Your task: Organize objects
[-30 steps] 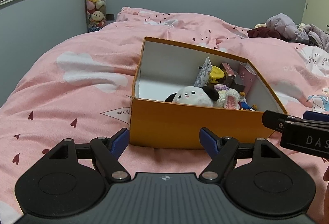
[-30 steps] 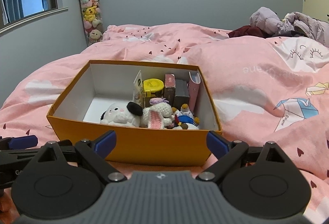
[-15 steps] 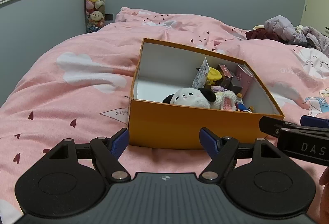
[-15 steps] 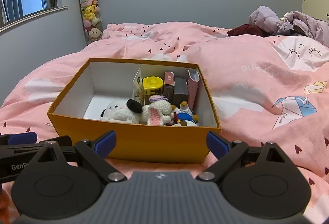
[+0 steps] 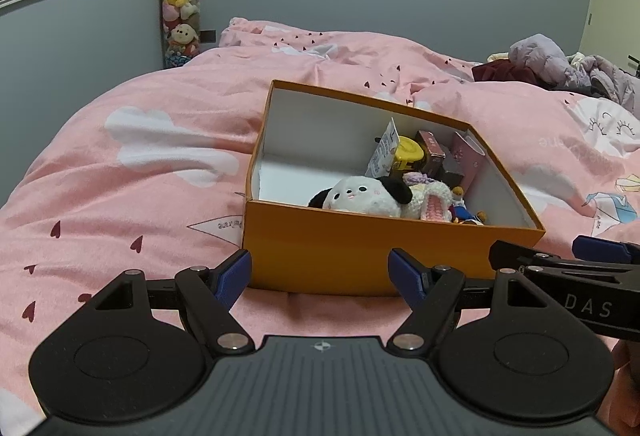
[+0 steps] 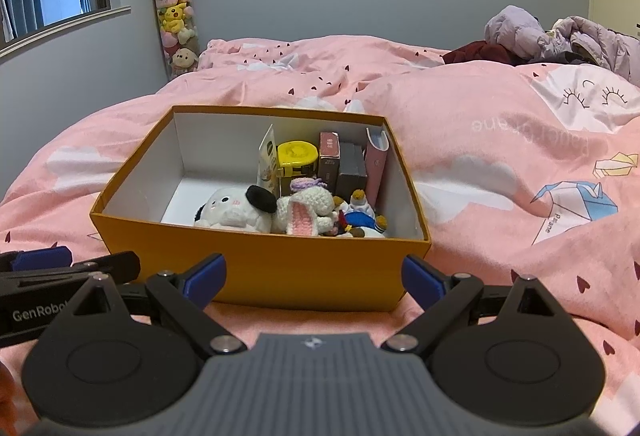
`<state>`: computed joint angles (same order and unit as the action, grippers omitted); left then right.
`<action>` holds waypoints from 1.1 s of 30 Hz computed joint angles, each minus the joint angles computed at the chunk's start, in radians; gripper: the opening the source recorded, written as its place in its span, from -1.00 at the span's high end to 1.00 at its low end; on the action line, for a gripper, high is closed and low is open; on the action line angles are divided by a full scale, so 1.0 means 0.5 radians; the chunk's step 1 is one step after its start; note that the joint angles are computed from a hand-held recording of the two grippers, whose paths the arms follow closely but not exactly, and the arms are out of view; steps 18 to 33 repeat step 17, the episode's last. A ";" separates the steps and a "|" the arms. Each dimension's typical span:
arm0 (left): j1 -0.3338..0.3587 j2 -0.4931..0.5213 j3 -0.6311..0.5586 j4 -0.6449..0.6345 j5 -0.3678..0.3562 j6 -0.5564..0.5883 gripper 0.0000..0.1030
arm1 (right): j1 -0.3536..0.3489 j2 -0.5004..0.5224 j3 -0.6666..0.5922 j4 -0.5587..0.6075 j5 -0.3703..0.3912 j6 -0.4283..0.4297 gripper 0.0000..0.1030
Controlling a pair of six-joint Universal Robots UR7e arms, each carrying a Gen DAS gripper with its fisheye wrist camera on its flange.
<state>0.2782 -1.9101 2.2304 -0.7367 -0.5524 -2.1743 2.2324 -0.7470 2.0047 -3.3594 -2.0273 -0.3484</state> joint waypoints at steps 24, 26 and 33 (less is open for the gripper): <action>-0.002 0.033 -0.007 -0.014 -0.001 0.008 -0.72 | -0.011 -0.014 0.005 0.019 -0.008 0.019 -0.84; -0.002 0.033 -0.007 -0.014 -0.001 0.008 -0.72 | -0.011 -0.014 0.005 0.019 -0.008 0.019 -0.84; -0.002 0.033 -0.007 -0.014 -0.001 0.008 -0.72 | -0.011 -0.014 0.005 0.019 -0.008 0.019 -0.84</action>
